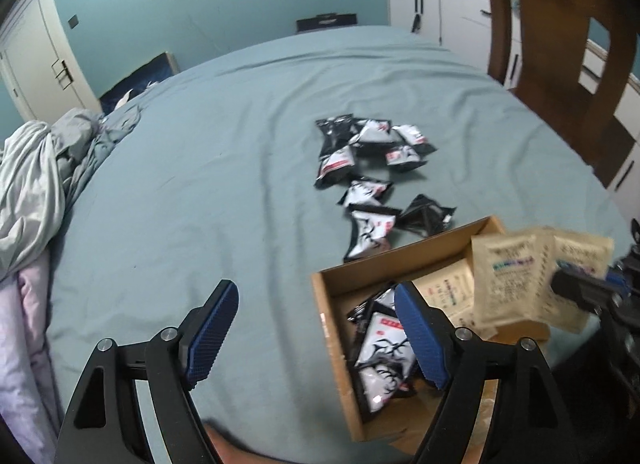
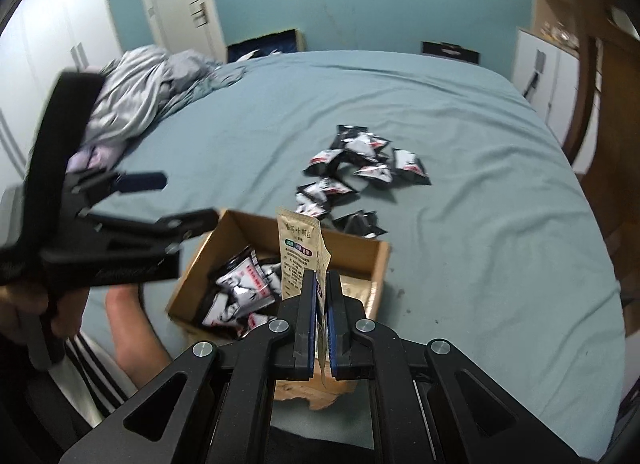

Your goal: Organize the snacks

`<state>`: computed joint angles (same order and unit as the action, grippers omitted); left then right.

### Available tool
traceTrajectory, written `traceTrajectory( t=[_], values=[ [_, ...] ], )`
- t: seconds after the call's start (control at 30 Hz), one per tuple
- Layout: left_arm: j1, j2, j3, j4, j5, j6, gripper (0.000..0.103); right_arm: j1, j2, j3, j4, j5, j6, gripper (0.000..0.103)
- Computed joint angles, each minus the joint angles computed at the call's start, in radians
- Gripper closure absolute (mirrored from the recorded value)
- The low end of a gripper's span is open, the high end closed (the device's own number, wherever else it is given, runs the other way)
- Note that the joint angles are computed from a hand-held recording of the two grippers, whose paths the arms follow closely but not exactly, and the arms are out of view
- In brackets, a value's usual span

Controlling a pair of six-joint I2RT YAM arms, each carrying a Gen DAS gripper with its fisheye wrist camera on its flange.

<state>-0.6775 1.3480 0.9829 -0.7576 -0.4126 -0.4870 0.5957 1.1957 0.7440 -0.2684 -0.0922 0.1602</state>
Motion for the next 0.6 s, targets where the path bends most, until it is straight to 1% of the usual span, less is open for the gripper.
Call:
traceTrajectory(
  t=[0.1,0.2,0.23,0.27,0.3,0.33,0.37,0.43,0.5,0.6],
  values=[
    [0.007,-0.002,-0.004,0.001,0.004,0.002,0.022,0.01,-0.003,0.0,-0.008,-0.024,-0.019,0.1],
    [0.008,0.001,-0.002,-0.005,0.012,-0.003,0.022,0.002,-0.004,-0.004,-0.002,-0.013,0.003,0.098],
    [0.011,-0.008,-0.005,-0.006,0.025,-0.007,0.022,-0.008,-0.007,-0.006,0.002,-0.017,0.017,0.091],
    [0.013,-0.014,-0.008,-0.006,0.033,-0.009,0.022,-0.018,-0.009,-0.01,0.007,-0.021,0.036,0.077],
    [0.013,-0.019,-0.009,-0.008,0.034,-0.012,0.022,-0.024,-0.013,-0.014,0.01,-0.016,0.055,0.067],
    [0.014,-0.023,-0.008,-0.012,0.031,-0.015,0.022,-0.031,-0.023,-0.023,0.016,-0.01,0.076,0.045],
    [0.014,-0.024,-0.007,-0.015,0.027,-0.019,0.022,-0.034,-0.035,-0.035,0.03,-0.005,0.098,0.029],
    [0.018,-0.027,-0.006,-0.018,0.03,-0.025,0.022,-0.039,-0.06,-0.062,0.065,0.008,0.132,0.021],
    [0.025,-0.023,-0.001,-0.027,0.039,-0.033,0.022,-0.043,-0.066,-0.073,0.078,0.024,0.159,0.021],
    [0.034,-0.013,0.005,-0.037,0.042,-0.042,0.022,-0.069,-0.037,-0.058,0.062,-0.004,0.178,0.021]
  ],
)
